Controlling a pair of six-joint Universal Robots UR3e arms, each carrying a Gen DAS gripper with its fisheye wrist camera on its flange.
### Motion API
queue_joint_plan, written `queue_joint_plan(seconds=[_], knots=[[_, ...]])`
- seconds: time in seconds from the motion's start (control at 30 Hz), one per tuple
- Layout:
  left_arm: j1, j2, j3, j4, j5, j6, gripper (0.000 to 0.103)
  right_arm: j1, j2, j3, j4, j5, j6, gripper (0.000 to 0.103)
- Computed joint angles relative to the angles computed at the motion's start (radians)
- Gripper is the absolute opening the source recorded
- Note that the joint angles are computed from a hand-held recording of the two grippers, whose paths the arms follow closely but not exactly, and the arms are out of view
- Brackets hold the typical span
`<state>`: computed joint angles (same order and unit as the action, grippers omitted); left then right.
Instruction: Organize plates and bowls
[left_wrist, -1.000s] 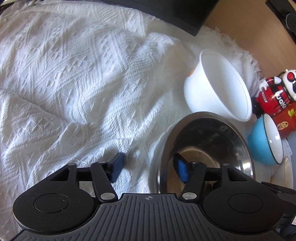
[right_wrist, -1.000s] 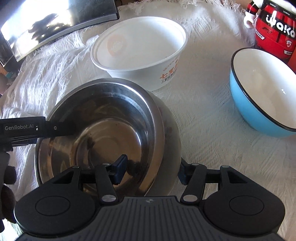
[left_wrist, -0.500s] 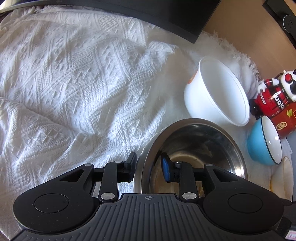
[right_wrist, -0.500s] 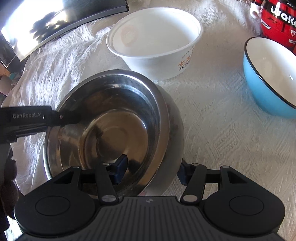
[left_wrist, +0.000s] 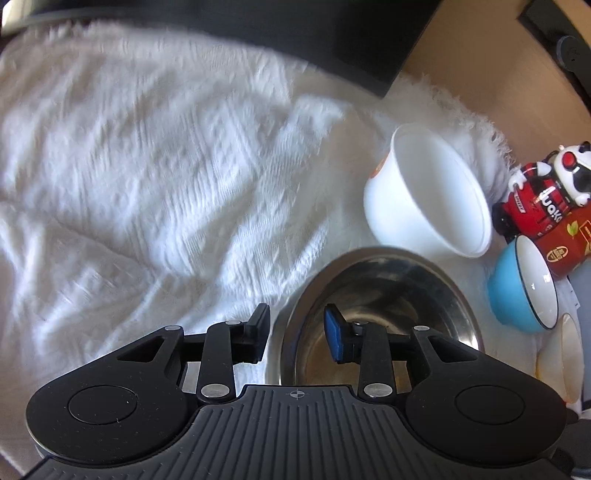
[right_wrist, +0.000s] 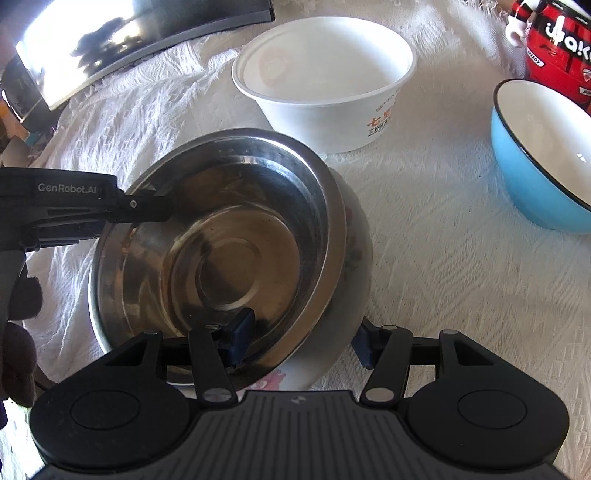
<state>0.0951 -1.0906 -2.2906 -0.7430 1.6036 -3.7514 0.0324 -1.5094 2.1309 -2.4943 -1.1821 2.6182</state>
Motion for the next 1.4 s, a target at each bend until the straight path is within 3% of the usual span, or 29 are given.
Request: queue_joint_plan(seconds=[0.13,0.2,0.3,0.37,0.43,0.5,0.63,0.73,0.87,1.13,1.2,1.4], knots=[[-0.134,-0.012,0.079,0.01,0.192,-0.057,0.035,-0.065,-0.113,0.086,-0.041,0.035,-0.015,0.056],[-0.166,-0.024,0.114,0.053,0.22,-0.067,0.035,-0.132,-0.206,0.141,-0.043,0.073,-0.035,0.056],[-0.167,-0.077,0.171,0.14,0.123,-0.036,0.035,-0.281,-0.394,0.228,-0.002,0.145,-0.106,0.056],[-0.156,-0.145,0.222,0.181,-0.024,-0.011,0.035,-0.397,-0.532,0.269,0.046,0.177,-0.172,0.056],[-0.166,-0.262,0.3,0.214,-0.178,0.008,0.035,-0.567,-0.669,0.252,0.22,0.236,-0.286,0.056],[-0.216,-0.418,0.405,0.249,-0.277,-0.009,0.035,-0.739,-0.72,0.177,0.413,0.286,-0.415,0.057],[-0.329,-0.723,0.649,0.304,-0.39,-0.138,0.035,-0.899,-0.486,-0.056,0.497,0.25,-0.472,0.058],[-0.403,-0.923,0.885,0.246,-0.375,-0.237,0.035,-0.896,-0.253,-0.218,0.43,0.206,-0.422,0.059],[-0.471,-1.136,1.211,0.058,-0.301,-0.306,0.035,-0.834,-0.016,-0.398,0.371,0.141,-0.352,0.058],[-0.529,-1.407,1.632,-0.138,-0.207,-0.374,0.036,-0.761,0.327,-0.759,0.478,0.119,-0.357,0.058],[-0.542,-1.436,1.67,-0.148,-0.172,-0.387,0.036,-0.733,0.392,-0.83,0.497,0.104,-0.367,0.058],[-0.552,-1.517,1.838,-0.272,-0.142,-0.393,0.025,-0.666,0.491,-0.94,0.55,0.044,-0.385,0.043]])
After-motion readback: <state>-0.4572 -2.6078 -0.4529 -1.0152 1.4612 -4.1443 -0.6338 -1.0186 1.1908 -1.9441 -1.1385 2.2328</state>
